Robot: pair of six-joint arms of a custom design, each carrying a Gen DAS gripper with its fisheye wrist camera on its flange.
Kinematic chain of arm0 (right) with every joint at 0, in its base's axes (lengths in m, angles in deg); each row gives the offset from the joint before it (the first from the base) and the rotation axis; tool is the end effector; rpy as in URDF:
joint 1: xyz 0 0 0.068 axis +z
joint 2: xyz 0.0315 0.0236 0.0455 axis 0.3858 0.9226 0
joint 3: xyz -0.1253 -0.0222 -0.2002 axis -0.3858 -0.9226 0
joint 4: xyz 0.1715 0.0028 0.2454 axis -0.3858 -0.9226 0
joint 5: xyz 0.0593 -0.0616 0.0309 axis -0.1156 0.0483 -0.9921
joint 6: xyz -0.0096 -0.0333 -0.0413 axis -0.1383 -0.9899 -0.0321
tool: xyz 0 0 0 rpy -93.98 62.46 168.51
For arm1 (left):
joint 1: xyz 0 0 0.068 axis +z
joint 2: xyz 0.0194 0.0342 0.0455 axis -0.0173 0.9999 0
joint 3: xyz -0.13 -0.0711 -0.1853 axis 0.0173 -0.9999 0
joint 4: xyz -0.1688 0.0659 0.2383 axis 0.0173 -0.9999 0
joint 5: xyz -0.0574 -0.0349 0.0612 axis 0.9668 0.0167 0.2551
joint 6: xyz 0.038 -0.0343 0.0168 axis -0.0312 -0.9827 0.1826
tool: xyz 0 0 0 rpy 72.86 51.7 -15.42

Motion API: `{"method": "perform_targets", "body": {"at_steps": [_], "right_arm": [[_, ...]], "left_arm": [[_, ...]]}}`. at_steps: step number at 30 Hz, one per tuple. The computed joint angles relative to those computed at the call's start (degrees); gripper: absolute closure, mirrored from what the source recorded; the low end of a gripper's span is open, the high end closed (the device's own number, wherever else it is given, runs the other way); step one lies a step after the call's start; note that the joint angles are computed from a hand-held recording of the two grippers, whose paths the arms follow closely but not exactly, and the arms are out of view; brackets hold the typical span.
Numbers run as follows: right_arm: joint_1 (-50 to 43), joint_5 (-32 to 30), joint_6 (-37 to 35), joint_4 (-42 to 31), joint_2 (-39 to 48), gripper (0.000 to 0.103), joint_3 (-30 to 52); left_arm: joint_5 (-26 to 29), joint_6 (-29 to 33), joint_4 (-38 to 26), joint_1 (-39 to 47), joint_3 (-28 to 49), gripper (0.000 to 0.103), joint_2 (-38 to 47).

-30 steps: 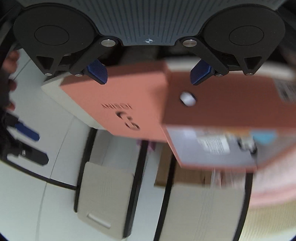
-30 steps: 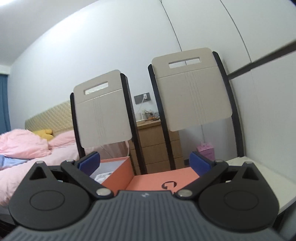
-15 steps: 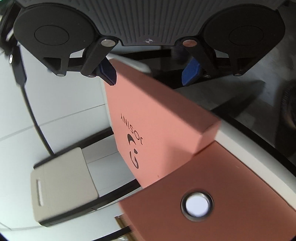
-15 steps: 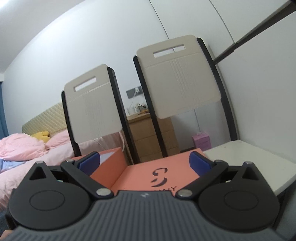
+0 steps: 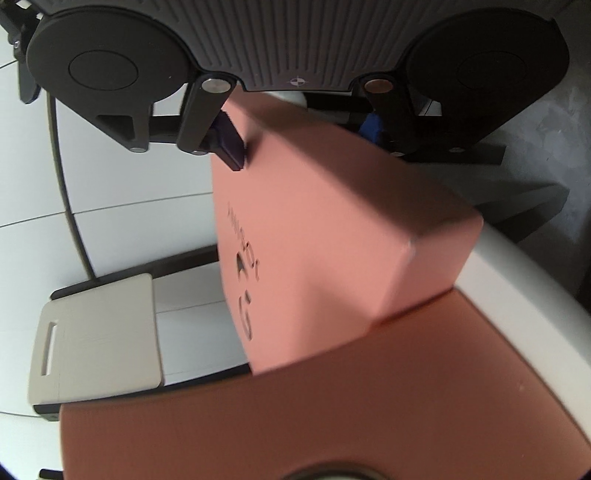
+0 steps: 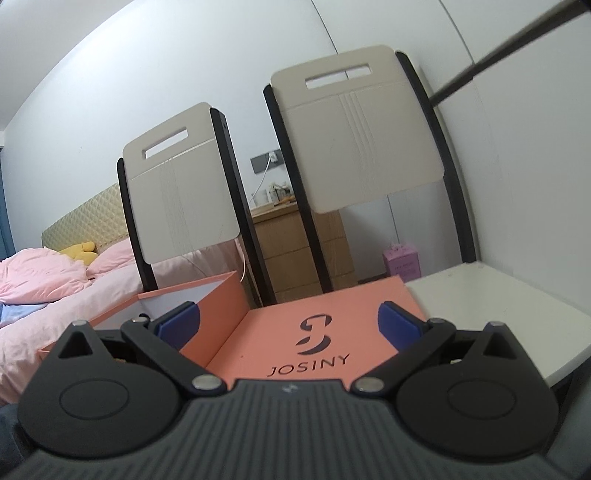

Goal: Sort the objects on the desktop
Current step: 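Grasp the pink box wall with the left gripper, then hold the pink box with the left gripper while the right gripper grasps the JOSINY lid edge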

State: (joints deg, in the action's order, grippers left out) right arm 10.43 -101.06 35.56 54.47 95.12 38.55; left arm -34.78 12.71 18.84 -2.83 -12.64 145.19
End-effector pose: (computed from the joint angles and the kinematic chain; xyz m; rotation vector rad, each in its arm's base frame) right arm 0.2242 -0.0329 0.2249 0.0785 1.7337 0.4266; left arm 0.3483 -0.0362 0.1272 -0.5816 2.2402 -1.3821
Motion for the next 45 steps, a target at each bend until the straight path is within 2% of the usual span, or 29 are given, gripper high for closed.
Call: {"method": "perform_targets", "body": {"at_steps": [5, 14, 23, 26, 29, 30, 32, 34, 36, 38, 40, 42, 45], "right_arm": [[0.52, 0.21, -0.58, -0.65, 0.66, 0.0, 0.23], [-1.01, 0.43, -1.94, -4.45, -2.75, 0.0, -1.38], [-7.06, -3.18, -3.22, -9.8, -13.97, 0.0, -6.63], [-9.35, -3.78, -3.27, -11.39, -17.44, 0.0, -8.15], [-12.48, -5.97, -3.26, -11.97, -17.37, 0.0, -8.31], [-13.78, -7.29, -3.26, -11.82, -16.25, 0.0, -7.92], [-17.54, -12.78, -3.35, -11.17, -9.0, 0.0, -4.55], [-21.25, -17.09, -3.07, -11.91, 0.89, 0.0, 0.88], [-24.16, -19.5, -3.95, -13.28, 9.3, 0.0, 5.73], [-26.16, -21.38, -8.49, -16.15, 16.67, 0.0, 10.45], [-27.48, -22.51, -14.11, -18.86, 22.86, 0.0, 14.66], [-28.15, -23.61, -18.98, -19.54, 28.65, 0.0, 18.0], [-28.66, -26.45, -22.61, -19.81, 37.74, 0.0, 22.82]], "left_arm": [[1.84, -3.01, 4.4, 1.23, -2.41, 0.045, -0.33], [6.48, -2.42, 3.11, 4.03, -11.12, 0.049, -10.01], [11.33, 2.44, -7.42, 8.35, -24.01, 0.05, -30.71], [13.7, 2.73, -7.15, 9.93, -26.01, 0.049, -31.74], [14.87, 4.09, -8.91, 10.38, -24.58, 0.049, -30.54], [14.94, 4.89, -9.61, 10.31, -24.1, 0.049, -30.27], [12.57, 1.93, -3.95, 6.63, -27.0, 0.047, -30.62], [15.41, 4.1, -3.19, 8.58, -26.39, 0.04, -27.93], [17.01, 2.46, 2.81, 9.05, -26.83, 0.034, -24.69], [16.82, -0.02, 8.72, 9.39, -27.34, 0.034, -21.92], [16.3, -3.31, 14.48, 9.56, -27.84, 0.038, -18.93], [15.58, -6.38, 19.44, 10.1, -28.41, 0.05, -16.39], [18.03, -10.53, 25.1, 11.6, -29.29, 0.058, -13.96]]}}
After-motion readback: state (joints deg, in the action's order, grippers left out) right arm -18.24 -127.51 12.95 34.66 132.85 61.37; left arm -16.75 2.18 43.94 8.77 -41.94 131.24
